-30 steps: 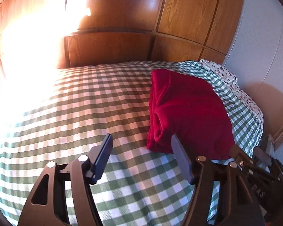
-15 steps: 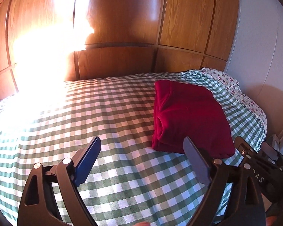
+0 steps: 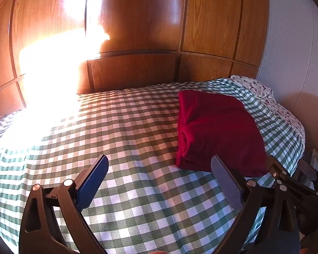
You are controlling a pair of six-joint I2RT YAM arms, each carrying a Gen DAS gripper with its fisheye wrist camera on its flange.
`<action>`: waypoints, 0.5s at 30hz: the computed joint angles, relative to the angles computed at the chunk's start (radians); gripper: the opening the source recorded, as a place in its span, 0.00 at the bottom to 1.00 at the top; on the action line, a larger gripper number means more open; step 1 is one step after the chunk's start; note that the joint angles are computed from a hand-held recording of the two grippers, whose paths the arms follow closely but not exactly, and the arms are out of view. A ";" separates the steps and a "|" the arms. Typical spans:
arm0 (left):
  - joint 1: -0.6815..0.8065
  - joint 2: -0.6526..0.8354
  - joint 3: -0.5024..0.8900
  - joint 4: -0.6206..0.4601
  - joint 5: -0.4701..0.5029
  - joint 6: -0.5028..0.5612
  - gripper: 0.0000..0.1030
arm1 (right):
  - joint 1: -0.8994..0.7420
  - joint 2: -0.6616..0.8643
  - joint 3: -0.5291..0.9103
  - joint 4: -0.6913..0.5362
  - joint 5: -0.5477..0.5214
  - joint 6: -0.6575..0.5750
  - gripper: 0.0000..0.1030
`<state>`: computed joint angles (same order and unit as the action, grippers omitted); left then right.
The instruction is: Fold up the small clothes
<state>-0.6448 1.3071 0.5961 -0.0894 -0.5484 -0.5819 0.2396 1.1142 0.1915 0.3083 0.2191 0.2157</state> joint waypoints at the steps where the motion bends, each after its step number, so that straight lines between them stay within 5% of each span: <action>1: 0.001 0.001 0.001 -0.001 0.001 -0.003 0.95 | 0.005 -0.002 -0.001 0.002 0.006 -0.001 0.91; 15: -0.012 -0.005 0.010 -0.012 -0.023 -0.012 0.97 | 0.026 -0.015 0.001 -0.006 0.018 0.016 0.91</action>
